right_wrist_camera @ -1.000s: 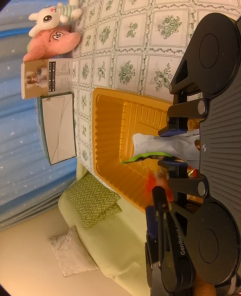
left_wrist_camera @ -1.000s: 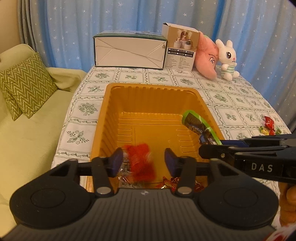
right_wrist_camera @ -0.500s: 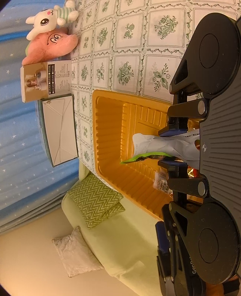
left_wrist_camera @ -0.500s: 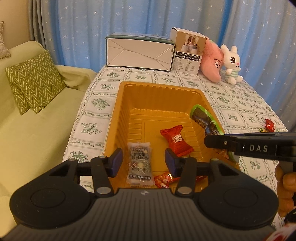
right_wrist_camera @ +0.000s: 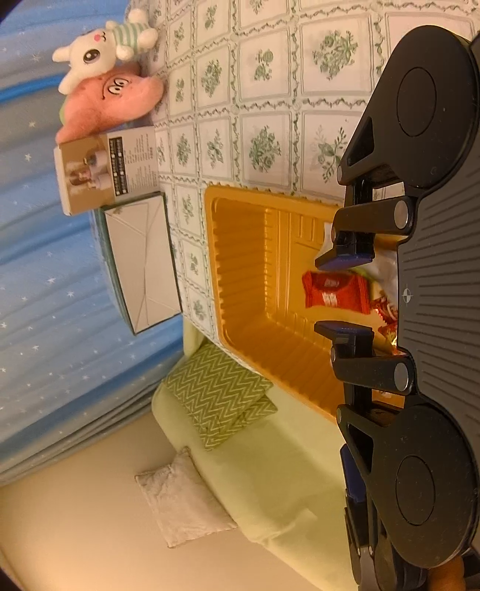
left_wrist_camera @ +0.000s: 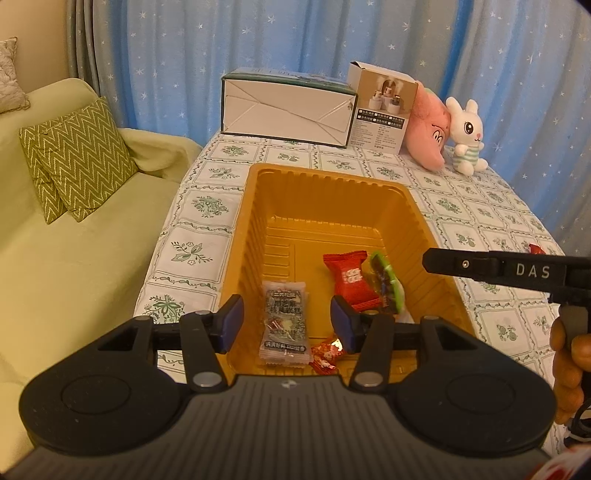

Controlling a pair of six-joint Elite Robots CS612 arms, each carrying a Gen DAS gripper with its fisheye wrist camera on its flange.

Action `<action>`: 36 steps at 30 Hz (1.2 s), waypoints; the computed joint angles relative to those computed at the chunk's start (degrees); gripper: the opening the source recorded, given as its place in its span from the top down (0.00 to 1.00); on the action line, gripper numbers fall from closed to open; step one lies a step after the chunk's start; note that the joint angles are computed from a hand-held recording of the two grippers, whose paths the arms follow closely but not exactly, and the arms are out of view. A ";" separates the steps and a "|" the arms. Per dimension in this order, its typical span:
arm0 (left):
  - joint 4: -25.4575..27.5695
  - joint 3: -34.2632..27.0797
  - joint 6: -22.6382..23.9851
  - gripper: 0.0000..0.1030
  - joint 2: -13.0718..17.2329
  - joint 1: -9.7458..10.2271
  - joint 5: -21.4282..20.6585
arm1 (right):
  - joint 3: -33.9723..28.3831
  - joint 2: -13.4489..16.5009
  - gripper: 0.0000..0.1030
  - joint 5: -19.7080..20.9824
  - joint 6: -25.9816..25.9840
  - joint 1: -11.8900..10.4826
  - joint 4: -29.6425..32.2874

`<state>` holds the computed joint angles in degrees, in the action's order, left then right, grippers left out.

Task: Organize snacks
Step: 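Open both grippers to drop the snacks into the tray, then move both tools back toward the remaining candies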

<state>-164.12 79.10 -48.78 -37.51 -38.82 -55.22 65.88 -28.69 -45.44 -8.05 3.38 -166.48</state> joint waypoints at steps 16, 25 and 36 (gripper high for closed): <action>-0.61 1.17 -1.16 0.47 -2.01 -3.14 1.37 | 13.09 -6.82 0.44 -3.72 -0.80 -2.87 -10.88; -2.26 0.78 -1.70 0.38 -2.38 -5.53 1.97 | 20.89 -11.37 0.38 -8.41 1.28 -5.26 -15.38; -3.76 -2.88 0.03 0.29 -0.77 -7.59 0.75 | 26.25 -14.72 0.32 -13.16 5.50 -8.56 -18.38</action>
<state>-167.88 76.22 -48.75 -38.27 -46.41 -54.48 92.12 -43.41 -58.60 -2.55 -5.18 -184.87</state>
